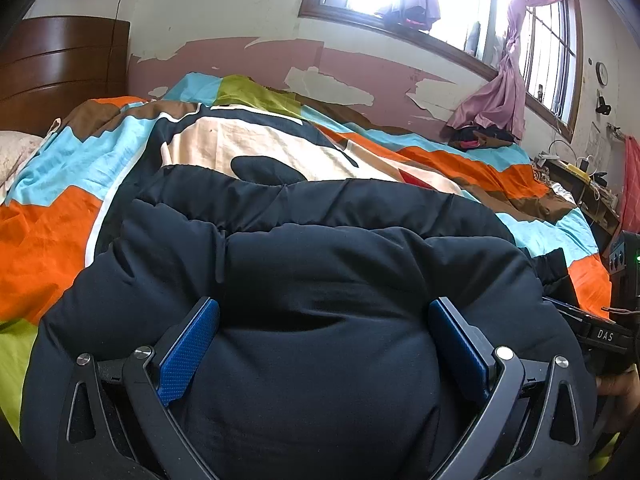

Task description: Fold large clothes

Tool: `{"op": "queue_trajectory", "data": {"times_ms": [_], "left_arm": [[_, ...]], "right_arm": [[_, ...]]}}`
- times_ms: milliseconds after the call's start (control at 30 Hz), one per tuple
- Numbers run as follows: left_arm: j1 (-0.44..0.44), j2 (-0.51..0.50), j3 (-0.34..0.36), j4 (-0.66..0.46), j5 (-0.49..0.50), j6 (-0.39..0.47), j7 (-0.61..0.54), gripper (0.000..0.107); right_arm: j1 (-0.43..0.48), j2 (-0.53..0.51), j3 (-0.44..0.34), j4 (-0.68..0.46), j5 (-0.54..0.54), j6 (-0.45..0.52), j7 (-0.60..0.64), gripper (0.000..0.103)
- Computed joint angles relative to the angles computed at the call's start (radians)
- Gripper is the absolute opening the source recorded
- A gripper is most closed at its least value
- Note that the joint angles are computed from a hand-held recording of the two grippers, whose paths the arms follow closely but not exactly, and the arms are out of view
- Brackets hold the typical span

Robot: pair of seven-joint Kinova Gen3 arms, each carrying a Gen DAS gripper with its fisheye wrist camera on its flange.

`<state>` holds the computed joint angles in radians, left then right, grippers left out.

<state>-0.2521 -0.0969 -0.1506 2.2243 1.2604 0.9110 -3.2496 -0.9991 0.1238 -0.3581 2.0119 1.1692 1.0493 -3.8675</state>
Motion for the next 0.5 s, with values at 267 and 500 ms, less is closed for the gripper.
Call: {"op": "queue_trajectory", "data": {"times_ms": [267, 500], "left_arm": [[0.003, 0.0, -0.001, -0.009, -0.02, -0.003, 0.019, 0.102], [-0.071, 0.02, -0.068, -0.117, -0.15, 0.211, 0.119, 0.102]], "right_arm": [[0.013, 0.009, -0.062, 0.01, 0.032, 0.065, -0.058, 0.103], [-0.221, -0.005, -0.067, 0.075, 0.091, 0.348, -0.285, 0.103]]}}
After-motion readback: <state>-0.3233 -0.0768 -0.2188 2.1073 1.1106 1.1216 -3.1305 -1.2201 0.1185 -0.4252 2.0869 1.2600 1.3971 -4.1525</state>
